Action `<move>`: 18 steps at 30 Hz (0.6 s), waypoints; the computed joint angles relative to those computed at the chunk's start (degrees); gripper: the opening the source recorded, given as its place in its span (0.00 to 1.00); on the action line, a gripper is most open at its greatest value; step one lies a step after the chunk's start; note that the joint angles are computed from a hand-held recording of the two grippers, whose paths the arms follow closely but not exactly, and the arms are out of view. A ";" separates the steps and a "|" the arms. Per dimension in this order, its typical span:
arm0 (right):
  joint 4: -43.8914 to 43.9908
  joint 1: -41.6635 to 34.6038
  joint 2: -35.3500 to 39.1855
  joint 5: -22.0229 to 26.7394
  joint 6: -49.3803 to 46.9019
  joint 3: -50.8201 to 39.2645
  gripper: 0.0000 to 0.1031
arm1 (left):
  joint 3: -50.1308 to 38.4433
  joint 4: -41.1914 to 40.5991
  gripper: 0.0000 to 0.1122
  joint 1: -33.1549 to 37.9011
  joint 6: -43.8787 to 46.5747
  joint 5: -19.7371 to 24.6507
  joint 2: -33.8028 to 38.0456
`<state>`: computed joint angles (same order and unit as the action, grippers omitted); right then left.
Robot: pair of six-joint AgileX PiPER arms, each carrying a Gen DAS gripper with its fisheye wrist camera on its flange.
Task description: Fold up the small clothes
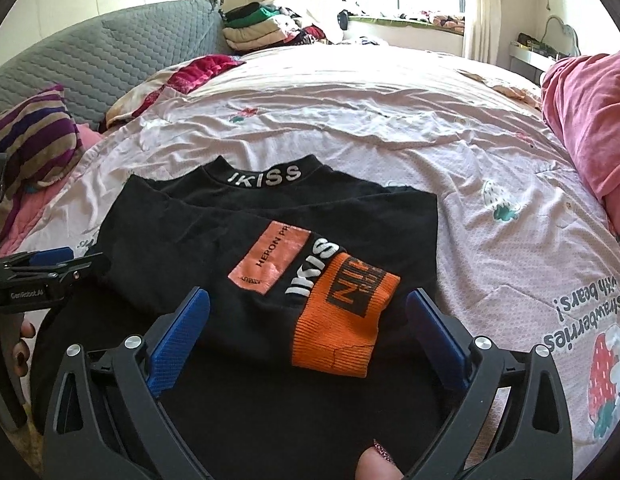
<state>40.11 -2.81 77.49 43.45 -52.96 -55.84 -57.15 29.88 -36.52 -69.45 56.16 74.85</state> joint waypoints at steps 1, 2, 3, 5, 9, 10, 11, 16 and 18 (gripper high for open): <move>0.50 -0.28 -0.23 0.26 -0.30 -0.01 0.95 | -0.02 0.96 0.83 -0.77 -1.07 0.45 -0.44; 1.03 -0.45 -0.43 0.29 -0.63 0.12 0.95 | -0.11 1.49 0.83 -1.26 -1.67 0.83 -0.91; 1.73 -0.77 -0.64 0.50 -1.11 0.17 0.95 | -0.26 1.66 0.83 -1.47 -1.84 1.08 -1.16; 2.53 -1.16 -0.99 0.90 -1.63 0.16 0.95 | -0.70 2.06 0.83 -2.12 -2.09 1.88 -1.88; 4.09 -1.68 -2.20 1.00 -3.31 0.58 0.95 | -2.02 3.56 0.83 -4.24 -2.81 4.23 -2.13; 4.42 -1.82 -2.57 1.10 -3.61 0.69 0.95 | -2.17 3.83 0.83 -4.75 -3.03 4.68 -2.26; 5.03 -2.02 -3.02 1.30 -4.13 0.81 0.95 | -2.29 4.17 0.83 -5.36 -3.30 5.16 -2.44; 9.06 -3.61 -5.39 2.56 -7.90 1.54 0.95 | -2.67 5.90 0.83 -7.92 -4.99 7.10 -3.51; 8.98 -3.39 -5.92 2.34 -6.90 1.45 0.95 | -2.87 6.49 0.83 -9.05 -5.61 7.96 -3.67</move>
<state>49.09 -6.20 71.58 45.79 -59.86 -54.38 -60.02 36.37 -45.57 -75.06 64.12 71.18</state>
